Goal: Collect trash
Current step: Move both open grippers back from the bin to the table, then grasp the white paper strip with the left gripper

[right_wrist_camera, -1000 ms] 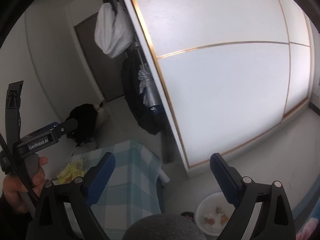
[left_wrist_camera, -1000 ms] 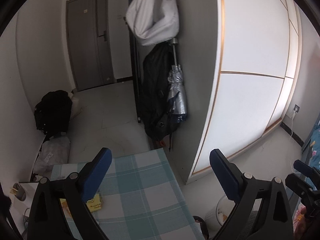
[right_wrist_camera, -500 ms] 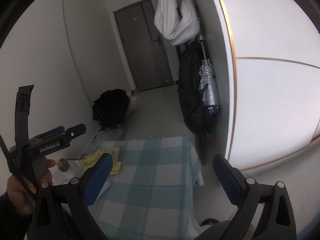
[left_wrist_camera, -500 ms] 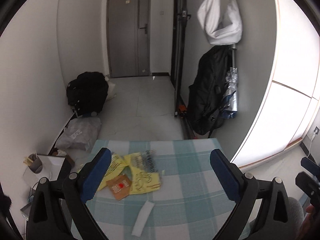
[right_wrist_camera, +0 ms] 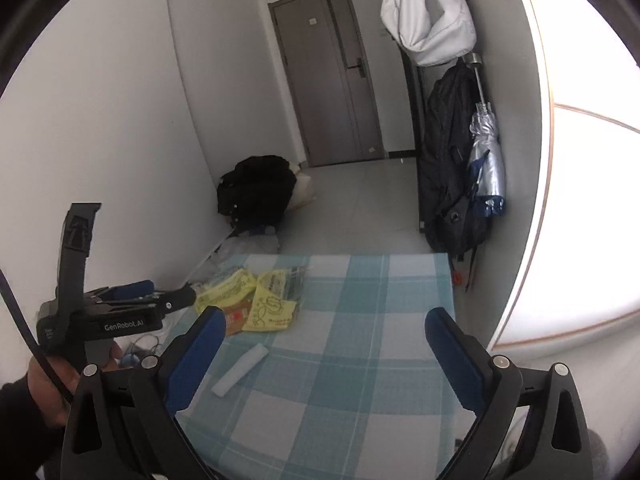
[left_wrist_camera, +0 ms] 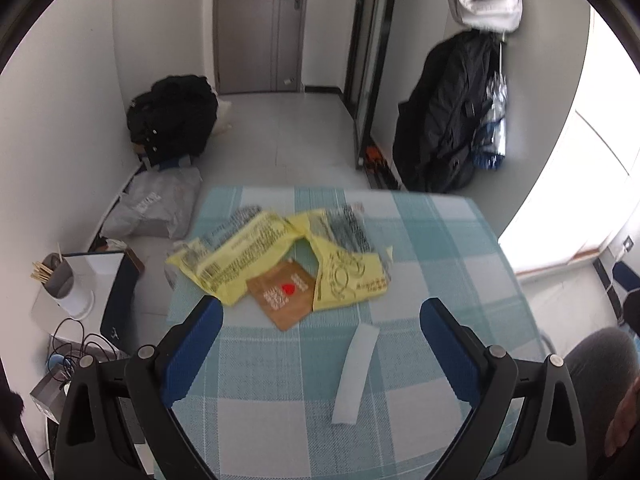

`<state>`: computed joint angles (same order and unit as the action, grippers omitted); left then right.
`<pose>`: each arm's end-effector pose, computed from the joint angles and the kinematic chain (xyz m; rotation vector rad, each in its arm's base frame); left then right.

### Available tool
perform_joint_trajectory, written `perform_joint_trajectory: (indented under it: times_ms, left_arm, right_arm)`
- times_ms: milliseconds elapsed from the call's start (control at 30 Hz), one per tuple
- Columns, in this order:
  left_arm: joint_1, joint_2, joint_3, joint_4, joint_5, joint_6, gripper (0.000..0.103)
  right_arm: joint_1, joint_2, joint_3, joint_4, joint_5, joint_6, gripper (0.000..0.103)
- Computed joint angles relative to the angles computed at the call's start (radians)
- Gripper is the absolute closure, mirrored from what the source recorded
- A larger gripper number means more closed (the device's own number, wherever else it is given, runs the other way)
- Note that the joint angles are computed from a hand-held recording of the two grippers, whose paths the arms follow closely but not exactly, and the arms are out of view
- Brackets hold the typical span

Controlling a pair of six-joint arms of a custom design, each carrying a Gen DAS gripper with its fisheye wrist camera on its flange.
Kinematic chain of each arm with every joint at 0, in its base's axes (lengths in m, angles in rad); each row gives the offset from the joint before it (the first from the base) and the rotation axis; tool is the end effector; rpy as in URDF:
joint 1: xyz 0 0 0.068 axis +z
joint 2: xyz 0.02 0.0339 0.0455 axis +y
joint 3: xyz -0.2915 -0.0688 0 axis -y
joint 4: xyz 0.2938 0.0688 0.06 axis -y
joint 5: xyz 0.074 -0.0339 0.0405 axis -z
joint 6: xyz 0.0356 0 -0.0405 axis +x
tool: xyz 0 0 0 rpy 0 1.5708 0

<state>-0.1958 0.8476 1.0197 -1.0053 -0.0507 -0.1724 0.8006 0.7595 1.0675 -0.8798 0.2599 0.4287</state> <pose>0.1769 -0.0332 0.3604 0.0046 2.4055 -0.1102 0.1191 0.1096 0.4018 -0.2467 2.1400 0.4467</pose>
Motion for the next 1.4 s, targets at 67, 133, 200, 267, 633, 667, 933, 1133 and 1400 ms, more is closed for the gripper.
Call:
perform_joint_trajectory:
  times_ms: [67,133,200,267,633,667,933,1133,1400]
  left_arm:
    - [0.016,-0.004,-0.031,0.006,0.027,0.014,0.006]
    - [0.028,-0.001,-0.055,0.009,0.038,0.024,0.006]
    - [0.042,0.007,-0.069,0.009,0.06,0.04,0.006]
    - [0.049,0.017,-0.084,0.011,0.072,0.055,0.006]
    - [0.01,0.075,-0.113,0.006,0.079,0.073,0.014]
    - [0.002,0.079,-0.114,0.005,0.076,0.075,0.017]
    - [-0.085,0.092,-0.124,0.005,-0.003,0.079,0.023]
    - [-0.082,0.109,-0.119,0.007,0.048,0.094,0.065]
    - [-0.03,0.104,-0.111,-0.004,0.124,0.101,0.09]
  right_arm:
    - [0.017,0.002,-0.014,0.001,0.008,0.007,0.002]
    - [0.038,0.004,-0.024,-0.005,0.028,0.01,0.002]
    - [0.057,0.006,-0.034,-0.009,0.046,0.016,0.002]
    - [0.062,0.01,-0.043,-0.012,0.048,0.02,0.002]
    - [0.048,0.01,-0.088,-0.024,0.038,0.048,0.002]
    - [0.045,0.009,-0.092,-0.025,0.036,0.049,0.002]
    - [0.017,-0.011,-0.121,-0.029,0.015,0.047,0.002]
    - [-0.013,-0.024,-0.136,-0.034,-0.01,0.049,0.002]
    - [-0.021,-0.029,-0.15,-0.034,-0.021,0.056,0.002]
